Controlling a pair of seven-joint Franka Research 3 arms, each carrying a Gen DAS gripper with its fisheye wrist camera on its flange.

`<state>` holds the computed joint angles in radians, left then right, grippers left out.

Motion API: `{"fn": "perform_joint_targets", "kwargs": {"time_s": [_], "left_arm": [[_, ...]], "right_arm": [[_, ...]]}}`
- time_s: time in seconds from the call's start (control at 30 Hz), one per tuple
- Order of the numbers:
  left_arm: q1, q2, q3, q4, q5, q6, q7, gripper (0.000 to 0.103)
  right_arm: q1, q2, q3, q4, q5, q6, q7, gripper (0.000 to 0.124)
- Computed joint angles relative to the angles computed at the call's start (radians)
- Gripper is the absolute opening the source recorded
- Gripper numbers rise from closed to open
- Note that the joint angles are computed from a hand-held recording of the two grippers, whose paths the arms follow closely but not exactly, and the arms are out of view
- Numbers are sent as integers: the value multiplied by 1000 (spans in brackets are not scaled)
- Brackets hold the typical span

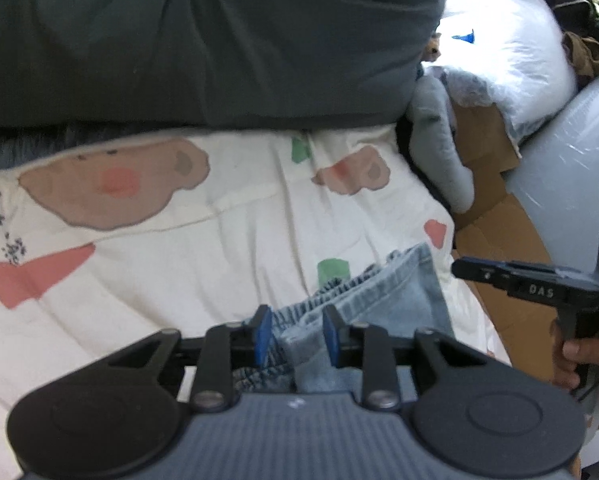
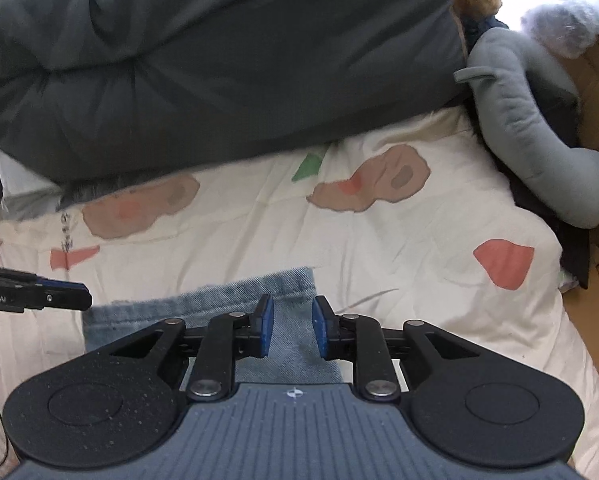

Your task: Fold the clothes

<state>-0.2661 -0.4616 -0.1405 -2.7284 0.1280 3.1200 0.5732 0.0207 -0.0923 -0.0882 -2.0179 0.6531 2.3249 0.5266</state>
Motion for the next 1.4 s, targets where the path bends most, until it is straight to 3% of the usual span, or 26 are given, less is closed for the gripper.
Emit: {"fn": "perform_joint_targets", "kwargs": {"time_s": [0.27,0.5,0.63,0.77,0.9,1.07,1.27,1.4], "left_arm": [[-78,42,28,22,-20,42,15,28],[-24,99,-25,38,9,51,3,24],[25,131,-64,50,34,52,-17,8],[33,161,-65,48,39,68,-39,3],[17,194,-39,41,41,93,-42,3],[53,218,-66,47,61,109,-46,3],[-79,191,63,38,19,105,-13,3],[-105,159,88,29,11,116,13,3]], "right_arm": [[25,-51,11,-97,26,-17,-13,24],[61,-49,32,-139,14,73,-8,25],[74,-27,42,-139,-10,122,25,25],[83,-1,53,-138,-53,155,77,24],[86,30,55,-129,-71,162,108,23],[89,46,58,-141,-41,185,82,22],[79,46,58,-132,-9,165,99,23],[78,-8,47,-151,10,163,106,25]]}}
